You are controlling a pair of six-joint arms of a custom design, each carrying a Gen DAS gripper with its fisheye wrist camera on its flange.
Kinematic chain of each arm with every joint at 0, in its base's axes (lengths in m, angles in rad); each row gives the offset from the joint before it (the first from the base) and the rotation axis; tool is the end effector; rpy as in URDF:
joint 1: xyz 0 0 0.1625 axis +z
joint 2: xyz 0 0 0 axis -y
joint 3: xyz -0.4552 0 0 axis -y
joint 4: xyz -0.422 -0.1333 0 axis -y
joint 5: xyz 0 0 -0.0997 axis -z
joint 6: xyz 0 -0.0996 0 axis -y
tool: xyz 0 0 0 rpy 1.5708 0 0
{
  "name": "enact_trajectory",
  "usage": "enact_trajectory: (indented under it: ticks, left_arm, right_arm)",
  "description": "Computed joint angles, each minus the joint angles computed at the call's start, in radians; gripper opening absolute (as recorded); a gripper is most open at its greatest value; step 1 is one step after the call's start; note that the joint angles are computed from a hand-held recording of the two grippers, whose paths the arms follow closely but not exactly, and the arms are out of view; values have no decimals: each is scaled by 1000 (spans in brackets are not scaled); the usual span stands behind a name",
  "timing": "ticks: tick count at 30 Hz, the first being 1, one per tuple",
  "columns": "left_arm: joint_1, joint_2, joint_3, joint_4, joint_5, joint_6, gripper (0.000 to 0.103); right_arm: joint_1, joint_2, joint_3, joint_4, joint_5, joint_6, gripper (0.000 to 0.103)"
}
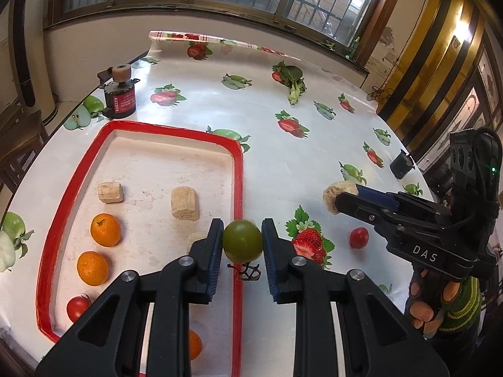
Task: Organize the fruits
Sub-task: 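Carry the grape and the cork cylinder with both grippers over the tray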
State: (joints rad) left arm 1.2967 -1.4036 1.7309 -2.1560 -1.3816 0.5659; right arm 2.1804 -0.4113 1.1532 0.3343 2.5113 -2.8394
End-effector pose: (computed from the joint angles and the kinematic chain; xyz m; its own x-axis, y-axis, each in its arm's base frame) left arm -0.0152 -0.6156 0.4065 -0.6687 0.6845 -0.2903 0.7348 0.6679 -0.1178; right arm 0.4260 -0.5178 -0.0396 -0.8209 0.1928 0.5376 -0.2719 0.6958 -0.6648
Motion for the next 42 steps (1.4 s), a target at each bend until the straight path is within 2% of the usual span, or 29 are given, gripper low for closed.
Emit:
enact_trajectory:
  ticks: [20,33,36,42]
  left_arm:
    - [69,59,-107,8,20,-10,22]
    - [94,98,-132,33,40,-17,22]
    - [97,111,-140,40,46,-26,22]
    - [97,131,-146,48,60,-30,22]
  right_arm:
    - [-18,158,-286,143,-60,-82,34]
    - [-68,313,-571,285,-118,-114,34]
    - [-78,365,-668,340,-104,-120,34]
    - [-106,454,-845,434,-133,-123,34]
